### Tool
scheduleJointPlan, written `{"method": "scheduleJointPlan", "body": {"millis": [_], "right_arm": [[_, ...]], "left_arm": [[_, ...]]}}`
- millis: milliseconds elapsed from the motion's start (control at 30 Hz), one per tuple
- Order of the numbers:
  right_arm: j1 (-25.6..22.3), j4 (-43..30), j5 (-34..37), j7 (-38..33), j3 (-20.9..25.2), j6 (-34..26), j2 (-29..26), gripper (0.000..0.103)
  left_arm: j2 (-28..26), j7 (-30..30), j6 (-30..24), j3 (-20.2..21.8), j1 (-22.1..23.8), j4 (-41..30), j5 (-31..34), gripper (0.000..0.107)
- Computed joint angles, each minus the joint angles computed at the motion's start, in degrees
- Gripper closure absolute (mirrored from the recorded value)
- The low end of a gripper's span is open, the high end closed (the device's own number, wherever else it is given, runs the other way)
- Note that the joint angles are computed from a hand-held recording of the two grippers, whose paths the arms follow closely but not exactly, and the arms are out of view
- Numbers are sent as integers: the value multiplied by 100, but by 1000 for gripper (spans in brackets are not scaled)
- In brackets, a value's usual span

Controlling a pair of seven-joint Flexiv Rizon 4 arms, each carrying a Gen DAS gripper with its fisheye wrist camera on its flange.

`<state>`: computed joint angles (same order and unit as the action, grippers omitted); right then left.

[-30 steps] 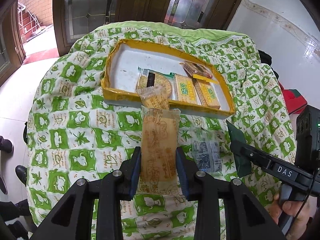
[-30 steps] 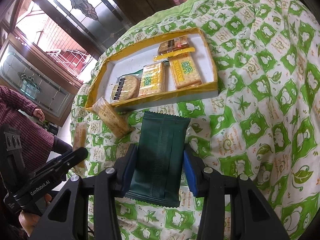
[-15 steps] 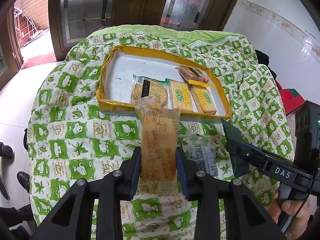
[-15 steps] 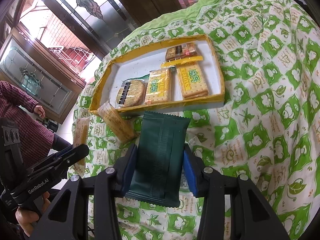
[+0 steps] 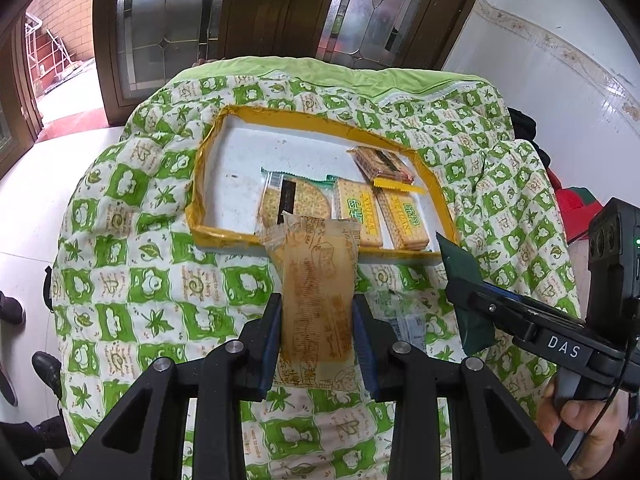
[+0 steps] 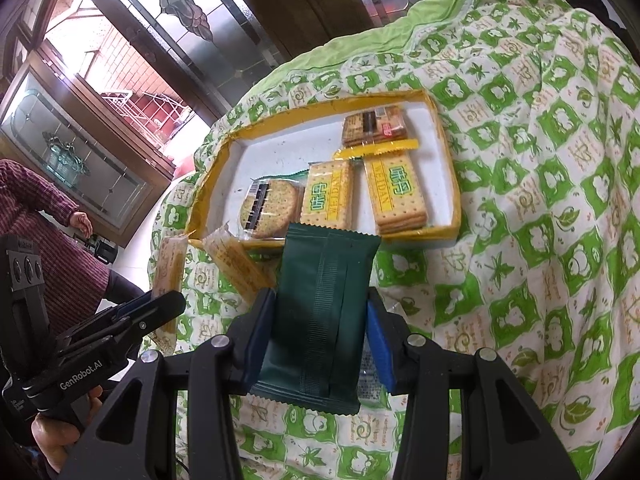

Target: Organize snacks

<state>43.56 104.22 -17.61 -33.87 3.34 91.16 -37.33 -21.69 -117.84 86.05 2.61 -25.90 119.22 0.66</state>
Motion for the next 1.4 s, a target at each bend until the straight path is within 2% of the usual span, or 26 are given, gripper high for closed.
{"method": "scheduleJointPlan", "body": {"millis": [233,500,1033,1400], "right_arm": [[-117,-192,-28,-113,121,-103,-68,59],[-201,-370,-46,-209,192,-261,-155,59],[-285,-776,-174,-371,216,-635,-259,59],[-435,-1089,-106,-568,424,-801,-466,59]], "left_arm": [[-2,241,29,-270,276,13,-211,72],[-54,444,30,-356,359,-75,-362,72],[-187,616,-203,-256,393,-373,-400,72],[-308,706,-234,-288,454,-502,-450,72]]}}
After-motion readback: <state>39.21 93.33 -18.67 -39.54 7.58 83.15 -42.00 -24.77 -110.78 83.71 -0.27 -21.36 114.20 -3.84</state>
